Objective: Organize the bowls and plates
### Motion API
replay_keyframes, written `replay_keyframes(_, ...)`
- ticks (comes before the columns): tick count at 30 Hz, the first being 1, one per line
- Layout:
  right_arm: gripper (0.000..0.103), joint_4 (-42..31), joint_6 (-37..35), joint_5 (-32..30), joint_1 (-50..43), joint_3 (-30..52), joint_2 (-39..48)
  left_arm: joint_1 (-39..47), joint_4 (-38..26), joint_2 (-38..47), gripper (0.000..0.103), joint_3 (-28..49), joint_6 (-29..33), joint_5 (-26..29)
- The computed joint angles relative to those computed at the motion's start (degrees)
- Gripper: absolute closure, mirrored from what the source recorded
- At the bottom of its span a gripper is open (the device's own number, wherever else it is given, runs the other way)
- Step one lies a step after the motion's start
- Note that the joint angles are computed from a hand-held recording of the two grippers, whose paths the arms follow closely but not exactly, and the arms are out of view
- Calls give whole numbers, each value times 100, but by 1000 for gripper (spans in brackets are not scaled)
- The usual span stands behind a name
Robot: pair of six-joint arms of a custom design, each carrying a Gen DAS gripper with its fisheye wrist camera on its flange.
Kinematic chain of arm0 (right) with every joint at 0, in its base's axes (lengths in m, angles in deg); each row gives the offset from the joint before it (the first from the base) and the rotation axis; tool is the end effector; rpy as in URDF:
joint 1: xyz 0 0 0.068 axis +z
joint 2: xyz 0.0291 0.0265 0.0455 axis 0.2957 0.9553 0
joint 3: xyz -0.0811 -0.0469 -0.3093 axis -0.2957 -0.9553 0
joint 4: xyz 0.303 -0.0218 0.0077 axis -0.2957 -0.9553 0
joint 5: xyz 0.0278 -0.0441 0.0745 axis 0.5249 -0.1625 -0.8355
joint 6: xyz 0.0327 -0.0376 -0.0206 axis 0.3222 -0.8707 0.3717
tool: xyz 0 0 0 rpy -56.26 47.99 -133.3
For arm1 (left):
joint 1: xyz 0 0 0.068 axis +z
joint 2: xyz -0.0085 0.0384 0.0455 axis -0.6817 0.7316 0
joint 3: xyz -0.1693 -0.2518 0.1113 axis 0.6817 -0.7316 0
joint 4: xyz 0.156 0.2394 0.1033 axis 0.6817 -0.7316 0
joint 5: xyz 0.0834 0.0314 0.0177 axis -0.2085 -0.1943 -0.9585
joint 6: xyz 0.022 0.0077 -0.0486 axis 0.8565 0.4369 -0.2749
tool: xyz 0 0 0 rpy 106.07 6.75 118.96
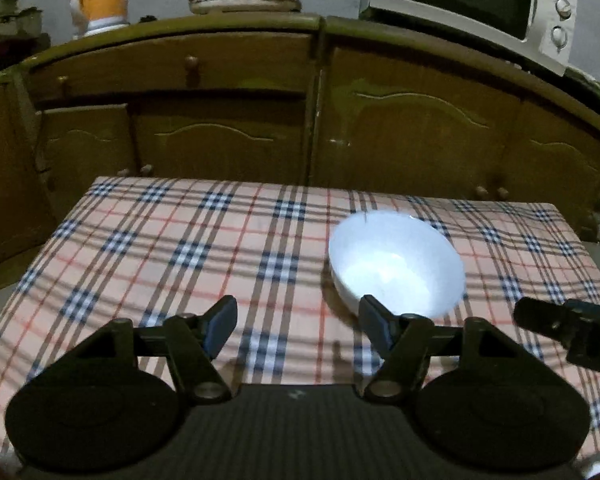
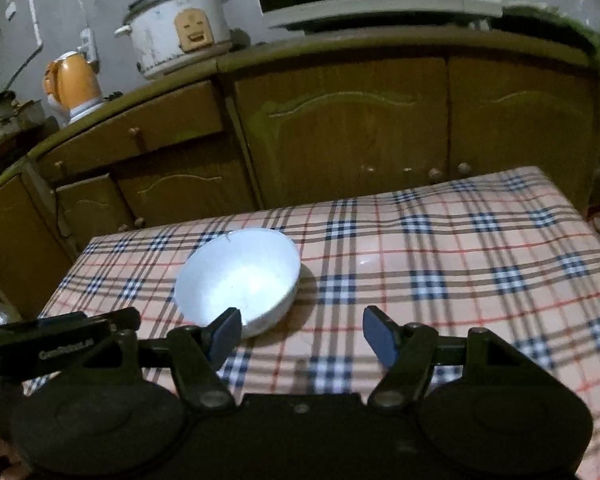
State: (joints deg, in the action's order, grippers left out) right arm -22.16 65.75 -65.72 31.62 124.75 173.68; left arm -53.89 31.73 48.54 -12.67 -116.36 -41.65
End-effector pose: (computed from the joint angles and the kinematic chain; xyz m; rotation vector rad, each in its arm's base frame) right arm 0.3213 0.0941 0.1439 -0.3964 2.2060 0.5220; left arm 0.2045 -0.0233 0.1392 -0.5660 2.2075 0.1873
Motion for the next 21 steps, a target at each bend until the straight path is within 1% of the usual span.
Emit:
replay_keyframes(3, 23, 0, 82, 272, 215, 506, 622, 435, 614, 764, 34, 201, 421, 413)
replay_keyframes(5, 23, -43, 100, 406, 320, 811, 980, 600, 905, 1210, 34, 354, 606, 554)
replay_keyframes(11, 23, -241, 364, 368, 427, 1633, 1893, 959, 1437, 2196, 35, 724, 912, 932)
replay_keyframes(14, 23, -199, 415, 445, 482, 1888, 2200, 1056, 1565, 2519, 38, 872, 993, 1023)
replay_keyframes(16, 24, -286, 395, 485, 514, 2073, 2357, 1178, 1693, 2730, 44, 967, 1103, 1207)
replay_keyframes(17, 28, -332, 416, 464, 517, 2178, 2453, 1211, 1817, 2794, 46, 958, 1146, 1325)
replay_keyframes(19, 42, -446, 483, 345, 501, 2342, 2597, 1232, 2039, 2885, 58, 942, 1180, 1484)
replay_keyframes(20, 51, -393, 568, 159, 474, 2366, 2651, 1240, 2105, 2902, 62, 931, 1175, 1587)
replay_keyframes(21, 68, -351, 625, 42, 465, 2362, 2665, 1245, 2142, 2883, 74, 910, 1149, 1710)
